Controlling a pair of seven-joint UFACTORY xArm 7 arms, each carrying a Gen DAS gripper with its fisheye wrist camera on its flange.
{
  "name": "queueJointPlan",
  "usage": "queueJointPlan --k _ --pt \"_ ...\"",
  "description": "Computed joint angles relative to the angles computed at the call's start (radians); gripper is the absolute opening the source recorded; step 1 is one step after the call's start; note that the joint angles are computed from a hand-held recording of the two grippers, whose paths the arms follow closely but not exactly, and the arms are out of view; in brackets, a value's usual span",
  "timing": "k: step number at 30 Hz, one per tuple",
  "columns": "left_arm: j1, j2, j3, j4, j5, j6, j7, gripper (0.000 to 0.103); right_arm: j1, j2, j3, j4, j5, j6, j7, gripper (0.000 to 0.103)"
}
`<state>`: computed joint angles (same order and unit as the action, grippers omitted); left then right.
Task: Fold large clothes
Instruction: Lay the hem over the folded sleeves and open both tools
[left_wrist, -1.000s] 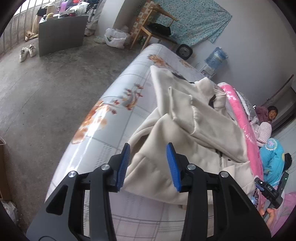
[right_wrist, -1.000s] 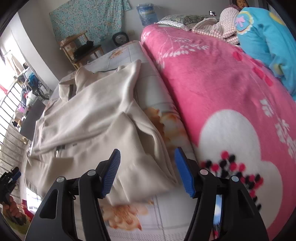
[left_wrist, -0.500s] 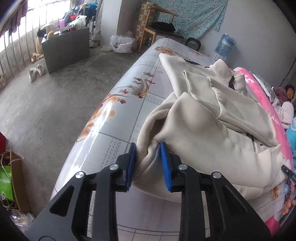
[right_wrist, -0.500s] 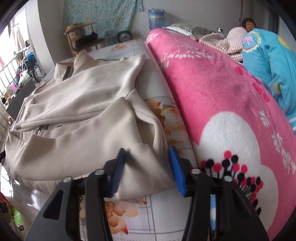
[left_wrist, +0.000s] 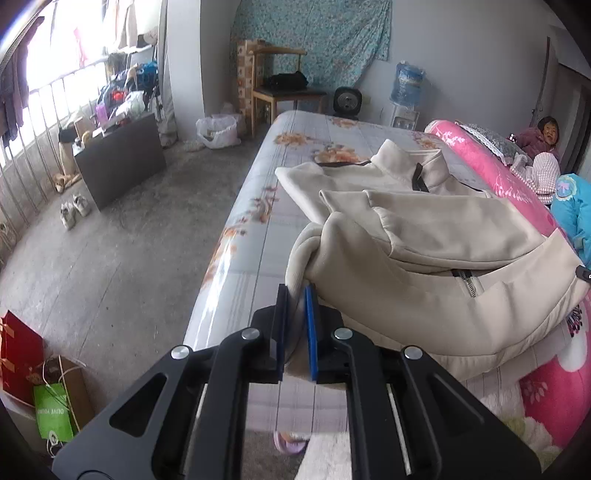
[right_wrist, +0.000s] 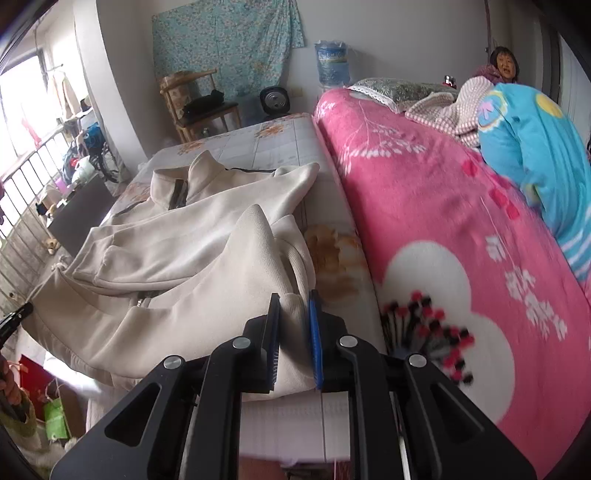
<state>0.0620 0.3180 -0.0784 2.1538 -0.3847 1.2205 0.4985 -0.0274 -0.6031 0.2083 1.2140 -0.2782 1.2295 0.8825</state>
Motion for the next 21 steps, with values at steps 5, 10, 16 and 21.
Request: queueJointPlan --k 5,10,16,21 --pt "0.029 0.037 0.035 -0.016 0.048 0.145 -0.072 0.012 -0.011 -0.089 -0.016 -0.098 0.068 0.141 0.054 0.031" --pt "0.083 0.042 0.026 0.001 -0.005 0.123 -0.089 0.013 -0.032 -0.154 0.002 -0.087 0.038 0.095 0.102 0.048" --pt "0.081 0.000 -0.046 -0.023 -0.168 0.173 0.066 0.031 0.064 0.038 -0.020 0.003 0.117 -0.078 -0.032 0.060" --pt "-0.065 -0.110 -0.055 -0.240 -0.079 0.125 0.201 0.035 0.151 0.242 -0.044 0.095 0.217 -0.164 -0.143 0.060"
